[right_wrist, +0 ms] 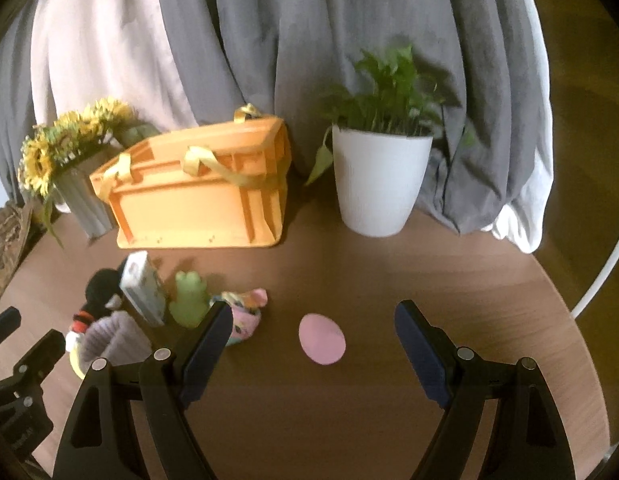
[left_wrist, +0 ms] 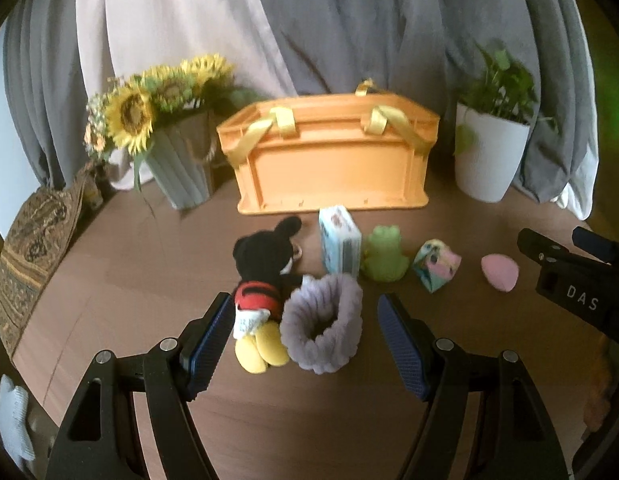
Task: Organize soft objects
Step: 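Move both grippers back toward the remaining soft toys, then grasp the lavender scrunchie with the left gripper while the right gripper grasps the pink egg sponge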
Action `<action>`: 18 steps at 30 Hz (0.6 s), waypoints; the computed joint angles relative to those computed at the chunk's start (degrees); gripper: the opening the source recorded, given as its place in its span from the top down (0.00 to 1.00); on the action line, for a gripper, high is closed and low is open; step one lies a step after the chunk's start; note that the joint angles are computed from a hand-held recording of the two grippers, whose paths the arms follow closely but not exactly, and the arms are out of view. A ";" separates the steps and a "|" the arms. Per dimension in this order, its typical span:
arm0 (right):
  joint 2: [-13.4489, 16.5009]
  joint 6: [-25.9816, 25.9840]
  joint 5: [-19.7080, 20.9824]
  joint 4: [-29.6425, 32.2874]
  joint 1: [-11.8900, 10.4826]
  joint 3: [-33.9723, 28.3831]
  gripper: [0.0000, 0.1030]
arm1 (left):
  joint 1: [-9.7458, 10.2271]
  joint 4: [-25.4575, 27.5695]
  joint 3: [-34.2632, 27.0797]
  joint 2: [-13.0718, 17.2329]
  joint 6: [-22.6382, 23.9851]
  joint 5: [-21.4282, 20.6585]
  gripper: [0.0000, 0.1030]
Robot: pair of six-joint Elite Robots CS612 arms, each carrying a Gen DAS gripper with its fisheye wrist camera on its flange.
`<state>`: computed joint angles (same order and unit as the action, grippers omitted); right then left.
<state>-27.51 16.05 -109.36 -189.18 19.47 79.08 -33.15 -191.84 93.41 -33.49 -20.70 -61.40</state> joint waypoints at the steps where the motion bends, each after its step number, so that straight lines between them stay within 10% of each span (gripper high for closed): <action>1: 0.22 0.01 0.21 0.45 -0.07 -0.22 0.18 | 0.11 0.64 -0.25 0.19 -0.32 -0.36 0.29; 18: 3.97 0.92 1.78 7.66 -0.84 -4.66 0.20 | 0.86 6.78 -4.84 3.87 -1.57 -1.73 0.29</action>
<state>-23.55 16.97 -107.58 -181.51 18.64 74.42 -32.29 -185.06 88.57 -29.62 -22.27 -63.13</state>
